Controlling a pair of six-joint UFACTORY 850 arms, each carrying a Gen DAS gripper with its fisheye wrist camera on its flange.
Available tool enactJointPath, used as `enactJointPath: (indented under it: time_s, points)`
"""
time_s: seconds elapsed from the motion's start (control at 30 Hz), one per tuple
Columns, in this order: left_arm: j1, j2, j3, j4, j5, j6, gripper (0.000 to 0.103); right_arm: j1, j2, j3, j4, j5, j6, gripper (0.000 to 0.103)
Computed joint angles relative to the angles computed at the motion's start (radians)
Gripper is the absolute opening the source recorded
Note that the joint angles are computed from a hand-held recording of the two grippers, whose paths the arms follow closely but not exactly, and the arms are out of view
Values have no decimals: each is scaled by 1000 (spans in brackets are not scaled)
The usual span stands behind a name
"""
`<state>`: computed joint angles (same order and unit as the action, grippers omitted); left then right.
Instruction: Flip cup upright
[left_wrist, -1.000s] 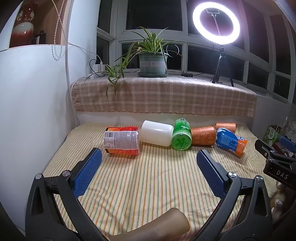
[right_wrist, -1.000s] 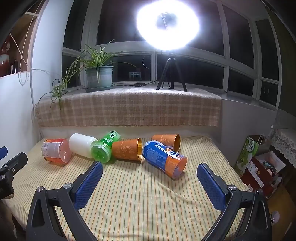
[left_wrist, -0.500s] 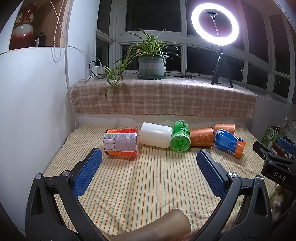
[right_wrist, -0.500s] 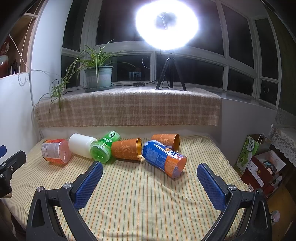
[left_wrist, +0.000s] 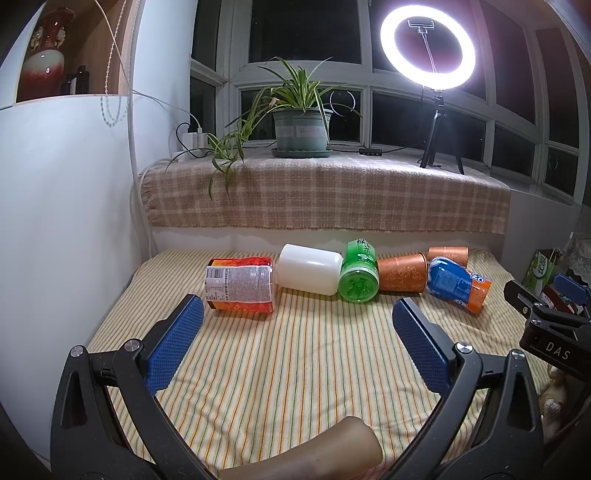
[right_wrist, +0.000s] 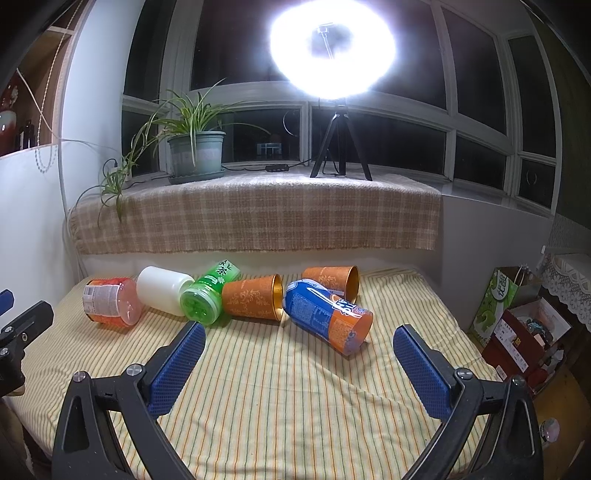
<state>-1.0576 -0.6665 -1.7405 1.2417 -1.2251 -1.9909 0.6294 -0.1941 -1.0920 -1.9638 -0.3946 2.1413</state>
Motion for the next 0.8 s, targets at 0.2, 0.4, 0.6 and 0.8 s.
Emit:
enactJointPath:
  time_s: [0.2,0.4,0.6,0.8]
  points:
    - [0,-7,-10,-3,1,6,103,-2,-2,0,-2,5,5,103]
    - [0,-7,-9,-3,1,5,103,0,-4,2,-7,3,9,103]
    - [0,-9,-14,-3,0,7,103,-2,-4,0,-1,6,3,103]
    - [1,-9,-13,-5,0,8,103,-2,-5,0,-1,6,3,103]
